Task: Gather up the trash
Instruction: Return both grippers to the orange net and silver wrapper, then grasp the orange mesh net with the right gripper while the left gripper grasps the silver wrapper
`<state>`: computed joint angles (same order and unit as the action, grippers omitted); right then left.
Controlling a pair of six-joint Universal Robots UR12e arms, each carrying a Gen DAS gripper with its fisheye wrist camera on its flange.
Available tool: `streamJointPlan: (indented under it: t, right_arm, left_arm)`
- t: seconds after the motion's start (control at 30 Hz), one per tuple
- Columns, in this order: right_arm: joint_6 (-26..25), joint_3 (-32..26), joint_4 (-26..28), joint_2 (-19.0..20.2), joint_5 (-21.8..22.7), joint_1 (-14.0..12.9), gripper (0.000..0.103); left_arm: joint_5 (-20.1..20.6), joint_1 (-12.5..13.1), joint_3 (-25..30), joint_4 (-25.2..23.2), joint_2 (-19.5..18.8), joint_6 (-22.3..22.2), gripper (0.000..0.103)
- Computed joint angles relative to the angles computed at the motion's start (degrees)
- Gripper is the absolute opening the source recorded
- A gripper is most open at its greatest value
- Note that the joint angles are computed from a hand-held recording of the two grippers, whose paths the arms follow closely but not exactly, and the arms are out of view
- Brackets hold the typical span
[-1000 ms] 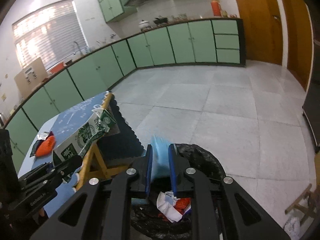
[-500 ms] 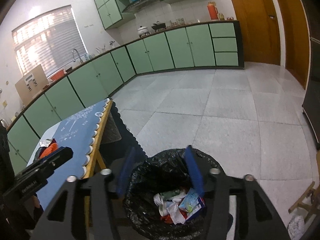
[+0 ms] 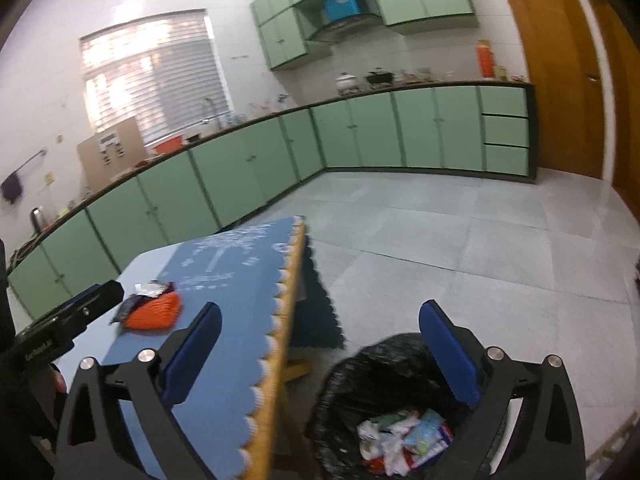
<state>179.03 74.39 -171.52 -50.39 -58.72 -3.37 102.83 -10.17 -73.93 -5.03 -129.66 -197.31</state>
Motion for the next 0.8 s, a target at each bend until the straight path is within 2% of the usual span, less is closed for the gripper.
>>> streamJointPlan:
  t: [0.23,0.47,0.8]
  right_arm:
    - [-1.76,-2.64,2.25,1.5,2.7,3.44,0.097]
    - [-4.82,-5.16,3.89,3.47,3.16,7.49,0.097]
    - [-7.65,-10.27,8.79,7.0,2.68,10.97,0.097]
  left_arm:
    - [4.79,2.0,-4.91,1.42,2.93,-1.31,0.076]
    - [10.15,4.44,-8.87,0.67,4.28,-2.84,0.076]
    - [12.04,7.12,-12.3,-0.75,5.38,-4.74,0.076]
